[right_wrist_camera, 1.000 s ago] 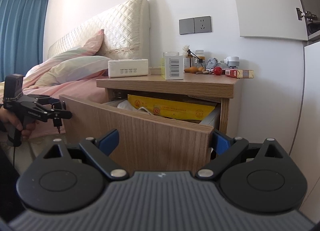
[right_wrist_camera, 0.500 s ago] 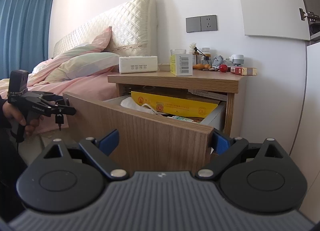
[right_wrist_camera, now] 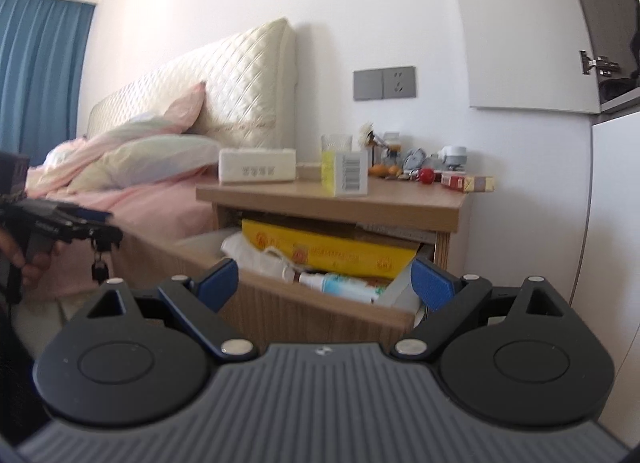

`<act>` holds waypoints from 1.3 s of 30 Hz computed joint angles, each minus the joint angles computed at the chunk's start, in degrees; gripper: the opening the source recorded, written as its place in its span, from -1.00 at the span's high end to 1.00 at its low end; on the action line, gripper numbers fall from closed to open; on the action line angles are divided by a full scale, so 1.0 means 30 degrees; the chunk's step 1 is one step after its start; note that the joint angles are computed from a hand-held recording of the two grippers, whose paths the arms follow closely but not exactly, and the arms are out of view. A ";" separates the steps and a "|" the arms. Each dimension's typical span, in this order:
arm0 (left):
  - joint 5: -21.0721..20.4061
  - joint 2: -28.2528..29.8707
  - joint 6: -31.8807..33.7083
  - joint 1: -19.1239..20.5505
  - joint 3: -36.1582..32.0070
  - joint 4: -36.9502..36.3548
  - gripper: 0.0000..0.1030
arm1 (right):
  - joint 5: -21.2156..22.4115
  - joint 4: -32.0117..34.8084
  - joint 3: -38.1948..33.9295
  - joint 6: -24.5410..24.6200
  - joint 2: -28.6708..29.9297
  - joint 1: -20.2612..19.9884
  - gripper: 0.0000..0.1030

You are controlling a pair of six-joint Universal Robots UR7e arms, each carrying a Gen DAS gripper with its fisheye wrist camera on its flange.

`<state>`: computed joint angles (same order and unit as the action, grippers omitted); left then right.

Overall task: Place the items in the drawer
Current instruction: 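Pull the nightstand drawer open with the left tool at the knob, then raise the right tool toward the yellow medicine box on the nightstand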

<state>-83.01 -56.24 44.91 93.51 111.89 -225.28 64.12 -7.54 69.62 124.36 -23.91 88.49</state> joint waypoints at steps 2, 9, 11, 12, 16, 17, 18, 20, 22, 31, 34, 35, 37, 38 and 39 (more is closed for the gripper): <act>0.0189 0.0044 -0.0227 -0.0137 0.0035 -0.0586 -0.99 | -0.0261 -0.0922 0.0482 0.0431 -0.0212 0.0090 -0.85; 0.0380 0.0185 0.0091 -0.0703 0.0223 -0.1822 -0.99 | 0.0021 -0.3237 0.1682 0.2710 -0.0798 0.0754 -0.85; 0.0402 0.0194 0.0041 -0.0878 0.0288 -0.1835 -0.99 | 0.0289 -0.3476 0.1760 0.3252 -0.0802 0.0975 -0.85; 0.0401 0.0182 -0.0035 -0.0967 0.0315 -0.1724 -0.99 | 0.0424 -0.3588 0.1791 0.3467 -0.0789 0.1092 -0.85; 0.0635 0.0407 0.0165 -0.1433 0.0338 -0.1818 -0.99 | 0.1209 -0.3946 0.1786 0.3786 -0.0567 0.1659 -0.85; 0.0770 0.0497 0.0186 -0.1567 0.0311 -0.1877 -0.99 | 0.1486 -0.3971 0.1731 0.3834 -0.0475 0.1827 -0.85; 0.0889 0.0584 0.0124 -0.1700 0.0273 -0.1928 -0.99 | 0.1730 -0.3970 0.1668 0.3887 -0.0381 0.1990 -0.85; 0.1344 0.0810 -0.0391 -0.2002 0.0152 -0.2156 -0.99 | 0.1703 -0.4128 0.1701 0.4070 -0.0268 0.2196 -0.85; 0.2153 0.1014 -0.1074 -0.2404 0.0077 -0.2377 -0.99 | 0.1810 -0.4346 0.1799 0.4070 -0.0191 0.2410 -0.85; 0.4197 0.1817 -0.0702 -0.3564 0.0288 -0.4048 -0.99 | 0.5056 -0.5696 0.2415 0.4408 -0.0006 0.3267 -0.85; 0.4917 0.2162 -0.0631 -0.3772 0.0213 -0.4744 -0.99 | 0.5064 -0.6568 0.2918 0.4598 -0.0109 0.3342 -0.85; 0.5344 0.2362 -0.0387 -0.3874 0.0121 -0.5058 -0.99 | 0.5072 -0.6985 0.3172 0.4517 -0.0161 0.3381 -0.85; 0.5737 0.2676 0.0051 -0.3980 -0.0050 -0.5589 -0.99 | 0.5006 -0.8021 0.3775 0.4519 -0.0296 0.3429 -0.85; 0.5589 0.2700 0.0067 -0.3953 -0.0070 -0.5632 -0.99 | 0.4919 -0.8414 0.4016 0.4634 -0.0367 0.3423 -0.85; 0.5438 0.2721 0.0080 -0.3924 -0.0091 -0.5669 -0.99 | 0.4903 -0.8665 0.4170 0.4796 -0.0422 0.3418 -0.85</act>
<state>-66.70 -48.07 45.16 81.74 111.62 -242.28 78.83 -33.53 82.13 138.75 -25.18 98.74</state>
